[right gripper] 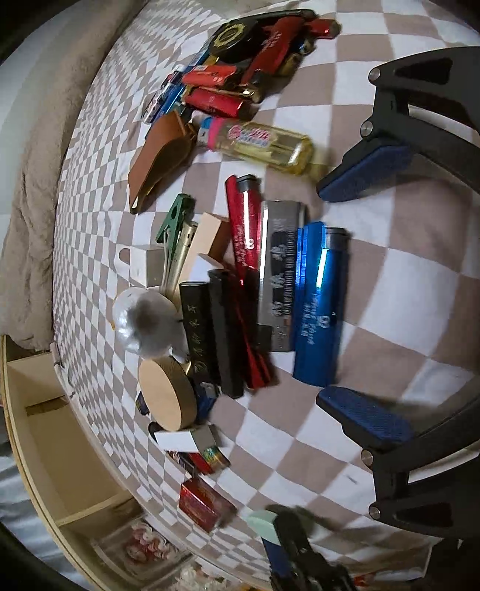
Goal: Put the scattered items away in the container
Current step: 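Grasp the blue metallic lighter crosswise with the right tool, then lift and carry the held compact and blue lighter over the white box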
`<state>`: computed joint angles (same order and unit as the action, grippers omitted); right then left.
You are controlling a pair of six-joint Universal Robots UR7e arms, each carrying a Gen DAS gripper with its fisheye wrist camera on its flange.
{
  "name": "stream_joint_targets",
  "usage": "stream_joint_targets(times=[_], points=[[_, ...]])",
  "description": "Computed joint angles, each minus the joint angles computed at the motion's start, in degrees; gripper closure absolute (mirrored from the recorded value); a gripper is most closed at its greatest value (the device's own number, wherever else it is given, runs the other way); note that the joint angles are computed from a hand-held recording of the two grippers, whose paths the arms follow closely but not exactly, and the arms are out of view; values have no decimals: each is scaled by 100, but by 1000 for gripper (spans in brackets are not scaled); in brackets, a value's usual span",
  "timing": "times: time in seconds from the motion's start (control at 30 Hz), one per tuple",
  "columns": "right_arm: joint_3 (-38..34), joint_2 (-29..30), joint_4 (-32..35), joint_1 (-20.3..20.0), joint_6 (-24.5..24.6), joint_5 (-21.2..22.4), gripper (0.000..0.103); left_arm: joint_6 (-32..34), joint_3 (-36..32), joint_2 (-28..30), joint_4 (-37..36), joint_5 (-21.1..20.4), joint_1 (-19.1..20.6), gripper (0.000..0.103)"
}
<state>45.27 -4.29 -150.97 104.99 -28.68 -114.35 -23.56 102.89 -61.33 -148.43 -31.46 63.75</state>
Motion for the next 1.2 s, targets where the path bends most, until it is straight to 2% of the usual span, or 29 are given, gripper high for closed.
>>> stream_joint_targets(times=[0.13,0.2,0.23,0.27,0.83,1.2], points=[[-107,32,143,-13,22,8,1,88,25,-6,-119,-3,4,53],[-100,42,83,3,41,-17,9,90,19,0,-122,-12,-1,53],[-36,17,-7,8,22,-29,17,90,23,2,-126,-13,-8,53],[53,-24,-100,3,9,-15,19,92,26,5,-128,-12,-17,53],[1988,-1036,-1118,-183,-520,457,19,50,6,139,2,-131,-118,53],[2668,-1451,-1445,-154,-848,247,19,271,73,276,-207,-61,-315,53]])
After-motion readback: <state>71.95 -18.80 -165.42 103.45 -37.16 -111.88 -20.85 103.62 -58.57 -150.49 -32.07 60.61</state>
